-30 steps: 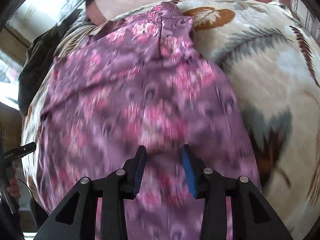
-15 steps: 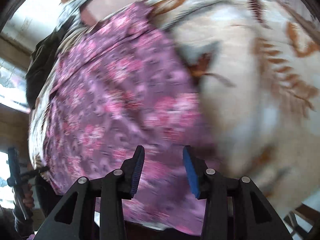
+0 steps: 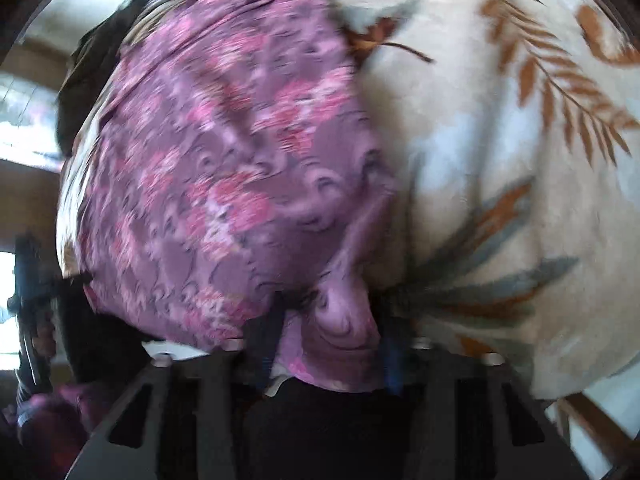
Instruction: Fold small clothes
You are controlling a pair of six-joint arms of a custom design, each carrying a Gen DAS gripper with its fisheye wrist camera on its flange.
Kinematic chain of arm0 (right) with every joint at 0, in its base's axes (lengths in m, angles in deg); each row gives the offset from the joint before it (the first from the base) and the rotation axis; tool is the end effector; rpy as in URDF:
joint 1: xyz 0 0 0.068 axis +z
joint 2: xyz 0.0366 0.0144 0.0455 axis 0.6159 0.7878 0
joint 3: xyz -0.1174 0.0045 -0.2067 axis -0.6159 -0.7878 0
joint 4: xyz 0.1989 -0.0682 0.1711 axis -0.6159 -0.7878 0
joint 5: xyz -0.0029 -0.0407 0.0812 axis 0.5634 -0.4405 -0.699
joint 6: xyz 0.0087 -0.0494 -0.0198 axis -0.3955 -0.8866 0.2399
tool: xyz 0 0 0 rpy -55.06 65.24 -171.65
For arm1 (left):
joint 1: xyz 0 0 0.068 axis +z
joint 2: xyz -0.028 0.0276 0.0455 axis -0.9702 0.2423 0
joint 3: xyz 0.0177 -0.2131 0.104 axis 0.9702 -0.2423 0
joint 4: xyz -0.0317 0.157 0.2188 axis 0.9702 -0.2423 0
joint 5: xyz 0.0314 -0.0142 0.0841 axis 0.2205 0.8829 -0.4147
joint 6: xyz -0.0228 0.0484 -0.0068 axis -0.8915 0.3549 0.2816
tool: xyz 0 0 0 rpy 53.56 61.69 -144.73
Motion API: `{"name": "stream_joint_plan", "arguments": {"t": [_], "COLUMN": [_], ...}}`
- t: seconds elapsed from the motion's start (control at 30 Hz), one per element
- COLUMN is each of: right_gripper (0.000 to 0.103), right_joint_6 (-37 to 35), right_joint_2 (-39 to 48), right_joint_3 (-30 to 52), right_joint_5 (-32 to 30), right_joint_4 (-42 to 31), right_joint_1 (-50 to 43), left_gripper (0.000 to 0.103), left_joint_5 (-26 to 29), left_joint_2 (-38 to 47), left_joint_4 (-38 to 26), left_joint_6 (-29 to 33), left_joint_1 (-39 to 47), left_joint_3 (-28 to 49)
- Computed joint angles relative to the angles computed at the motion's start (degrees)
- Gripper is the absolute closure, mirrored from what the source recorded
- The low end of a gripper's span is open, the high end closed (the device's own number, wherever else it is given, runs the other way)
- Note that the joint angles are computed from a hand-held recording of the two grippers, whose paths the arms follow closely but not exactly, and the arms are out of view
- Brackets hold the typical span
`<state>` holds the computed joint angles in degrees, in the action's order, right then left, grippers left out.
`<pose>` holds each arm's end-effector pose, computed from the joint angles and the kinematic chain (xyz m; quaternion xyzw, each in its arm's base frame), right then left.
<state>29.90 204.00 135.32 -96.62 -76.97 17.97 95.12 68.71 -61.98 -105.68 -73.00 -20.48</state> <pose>0.3852 -0.1238 0.0363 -0.1046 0.9648 0.2397 0.0286 0.2726 0.0001 0.0920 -0.1695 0.9642 -0.2035 0.0108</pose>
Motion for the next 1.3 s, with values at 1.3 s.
{"name": "stream_joint_plan", "arguments": {"t": [1.3], "right_gripper": [0.095], "right_joint_6": [46.45], "right_joint_2": [14.6], "right_joint_3": [31.57], "right_joint_5": [-31.65], "right_joint_4": [21.85], "right_joint_1": [5.48], "left_gripper": [0.1], "left_joint_5": [16.22], "left_joint_2": [15.55], "left_joint_4": [19.61], "left_joint_6": [-17.39], "left_joint_1": [11.44], "left_joint_3": [27.98]}}
